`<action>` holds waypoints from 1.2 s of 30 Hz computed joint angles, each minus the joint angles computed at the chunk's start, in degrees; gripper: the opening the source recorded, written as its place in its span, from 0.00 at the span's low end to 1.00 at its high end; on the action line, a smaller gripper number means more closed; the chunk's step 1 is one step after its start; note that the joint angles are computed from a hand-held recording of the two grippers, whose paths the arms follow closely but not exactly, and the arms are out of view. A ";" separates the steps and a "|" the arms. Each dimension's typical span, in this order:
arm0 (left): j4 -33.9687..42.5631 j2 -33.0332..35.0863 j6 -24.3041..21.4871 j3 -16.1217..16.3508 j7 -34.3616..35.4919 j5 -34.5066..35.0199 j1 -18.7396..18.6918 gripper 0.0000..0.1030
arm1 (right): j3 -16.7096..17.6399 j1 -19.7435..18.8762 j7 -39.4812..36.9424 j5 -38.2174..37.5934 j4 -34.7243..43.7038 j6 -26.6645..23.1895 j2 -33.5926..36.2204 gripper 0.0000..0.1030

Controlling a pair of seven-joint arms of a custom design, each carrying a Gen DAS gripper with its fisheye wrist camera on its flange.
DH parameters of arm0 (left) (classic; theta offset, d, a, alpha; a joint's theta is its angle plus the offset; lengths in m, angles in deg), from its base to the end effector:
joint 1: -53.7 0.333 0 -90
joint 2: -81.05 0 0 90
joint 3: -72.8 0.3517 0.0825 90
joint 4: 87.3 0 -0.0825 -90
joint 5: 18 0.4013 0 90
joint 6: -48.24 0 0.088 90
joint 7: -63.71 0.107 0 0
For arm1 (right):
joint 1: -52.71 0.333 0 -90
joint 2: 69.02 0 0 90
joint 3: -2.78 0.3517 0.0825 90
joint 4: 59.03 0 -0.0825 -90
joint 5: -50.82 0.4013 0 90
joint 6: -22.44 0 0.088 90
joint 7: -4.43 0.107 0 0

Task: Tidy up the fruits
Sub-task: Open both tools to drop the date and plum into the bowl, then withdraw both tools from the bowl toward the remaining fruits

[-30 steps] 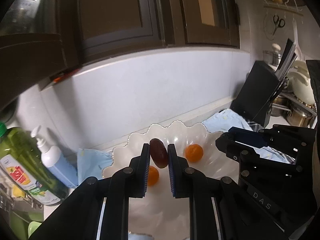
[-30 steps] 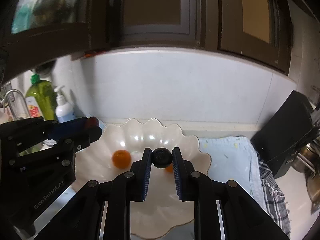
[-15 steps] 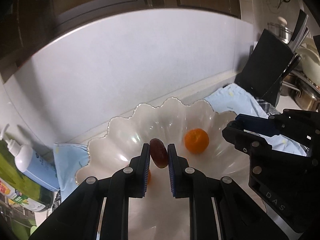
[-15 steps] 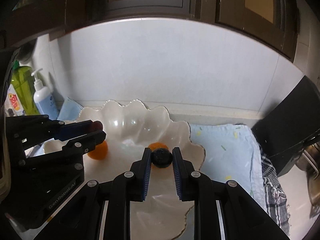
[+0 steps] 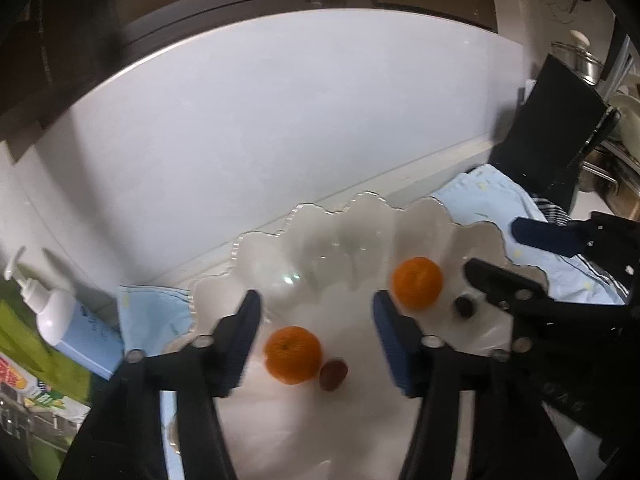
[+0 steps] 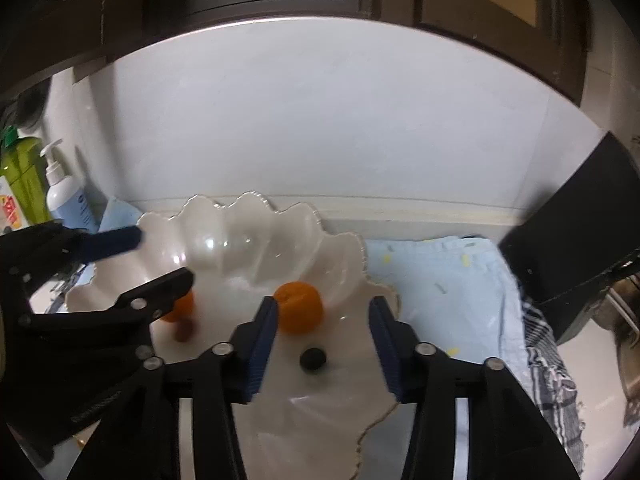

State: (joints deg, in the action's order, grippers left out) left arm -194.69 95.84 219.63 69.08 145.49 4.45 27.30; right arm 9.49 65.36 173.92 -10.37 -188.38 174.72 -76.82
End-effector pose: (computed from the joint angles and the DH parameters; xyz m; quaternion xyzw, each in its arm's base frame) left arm 0.5843 -0.3654 0.5010 -0.3685 0.8284 -0.3255 0.2683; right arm 0.5026 0.2048 0.4926 -0.5739 0.7034 -0.3358 0.2512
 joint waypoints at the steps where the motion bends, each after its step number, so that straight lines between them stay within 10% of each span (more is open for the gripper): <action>1: -0.27 -0.33 0.11 0.69 -0.91 0.58 -0.39 0.64 | 0.12 0.07 0.09 0.16 -0.03 -0.65 -0.17 0.50; 13: -4.27 -5.42 2.45 4.49 -18.21 16.19 -1.31 0.87 | 1.70 0.81 1.63 -0.35 -1.21 -5.70 -3.42 0.65; 29: -12.05 -16.07 7.06 -2.34 -40.31 37.61 8.93 1.00 | 6.02 1.50 4.17 0.46 -5.18 -11.22 -12.53 0.73; 36: -18.14 -21.88 10.30 -5.54 -36.86 31.77 13.29 1.00 | 8.18 1.99 5.56 0.46 -7.01 -12.14 -17.13 0.73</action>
